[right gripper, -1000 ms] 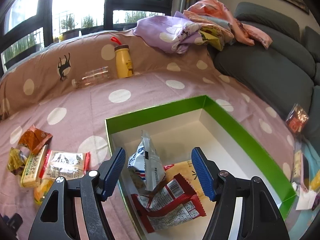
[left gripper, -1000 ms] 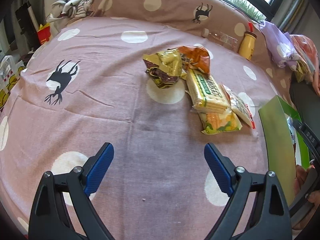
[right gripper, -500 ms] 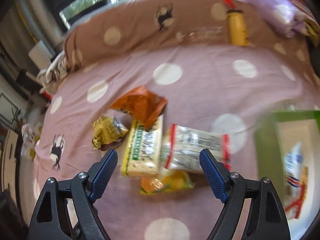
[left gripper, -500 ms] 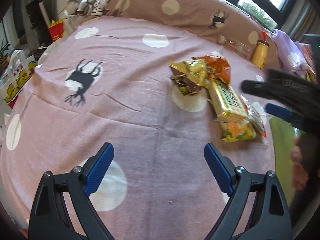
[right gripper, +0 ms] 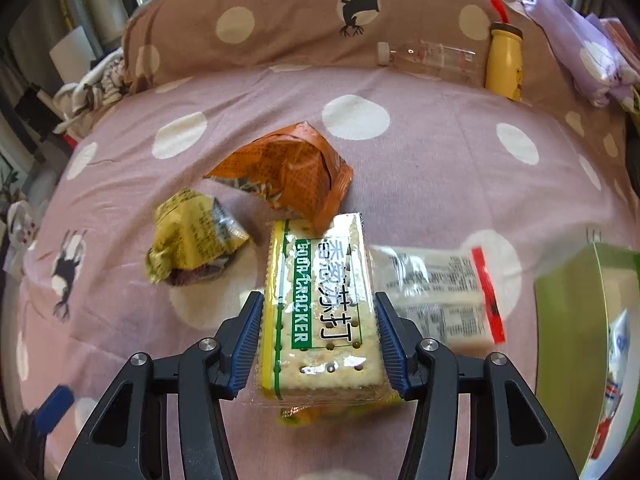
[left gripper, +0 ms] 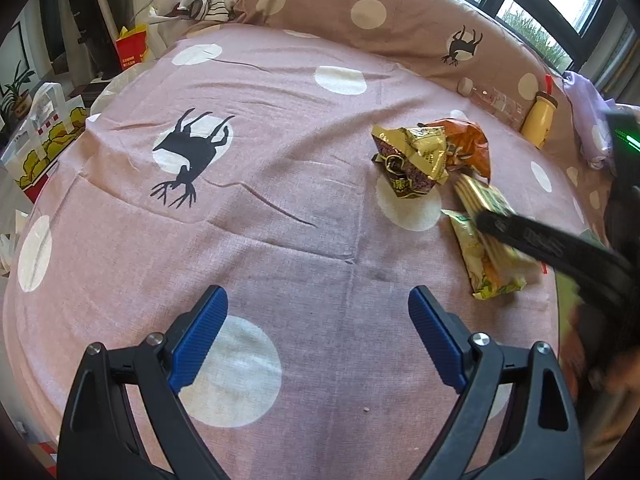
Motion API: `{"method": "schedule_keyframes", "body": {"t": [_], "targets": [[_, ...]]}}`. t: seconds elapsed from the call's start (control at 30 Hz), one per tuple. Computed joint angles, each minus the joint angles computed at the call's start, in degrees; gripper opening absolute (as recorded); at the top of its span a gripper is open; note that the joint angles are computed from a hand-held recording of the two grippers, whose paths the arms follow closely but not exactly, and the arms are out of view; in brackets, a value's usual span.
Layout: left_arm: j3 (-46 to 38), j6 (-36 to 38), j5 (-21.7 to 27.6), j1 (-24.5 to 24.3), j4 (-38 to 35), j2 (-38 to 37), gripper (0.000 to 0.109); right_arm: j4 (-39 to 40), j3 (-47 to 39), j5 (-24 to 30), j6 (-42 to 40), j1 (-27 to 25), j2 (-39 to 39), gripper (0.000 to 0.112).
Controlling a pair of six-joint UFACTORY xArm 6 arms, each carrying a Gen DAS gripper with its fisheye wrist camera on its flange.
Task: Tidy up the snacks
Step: 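Close the right gripper on the soda cracker pack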
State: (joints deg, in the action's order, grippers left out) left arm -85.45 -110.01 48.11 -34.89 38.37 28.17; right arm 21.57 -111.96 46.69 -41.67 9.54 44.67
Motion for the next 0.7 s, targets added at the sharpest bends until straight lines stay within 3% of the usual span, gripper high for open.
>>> {"method": "schedule_keyframes", "body": {"t": [0.2,0.33,0.47,0.57,0.7], "targets": [[-0.83,0.88,1.94,-0.43,-0.68,0.37,0.092,10.14,14.61,0.06,-8.01,-3.88,-11.22,0.056],[-3.42,3.23,5.23,-1.11,-2.18,1.75,0.092,10.68,21.91,-1.34,-10.88,-5.23,-15.1,0.056],[-5.18,5.45,4.06,-1.52,-2.63,3.03,0.092,6.74,19.55,3.31,-8.84,-6.08,-12.79,0.056],[-5.97,7.35,1.53,-1.63,-2.96,3.83,0.092,8.52,15.23,7.11,-6.33,-7.29,-10.3,0.058],[-5.28,9.93,-5.52,-1.01,-5.26,4.28,0.088,11.49,11.83,10.57,-5.12,-9.23,-8.41,0.059]]}}
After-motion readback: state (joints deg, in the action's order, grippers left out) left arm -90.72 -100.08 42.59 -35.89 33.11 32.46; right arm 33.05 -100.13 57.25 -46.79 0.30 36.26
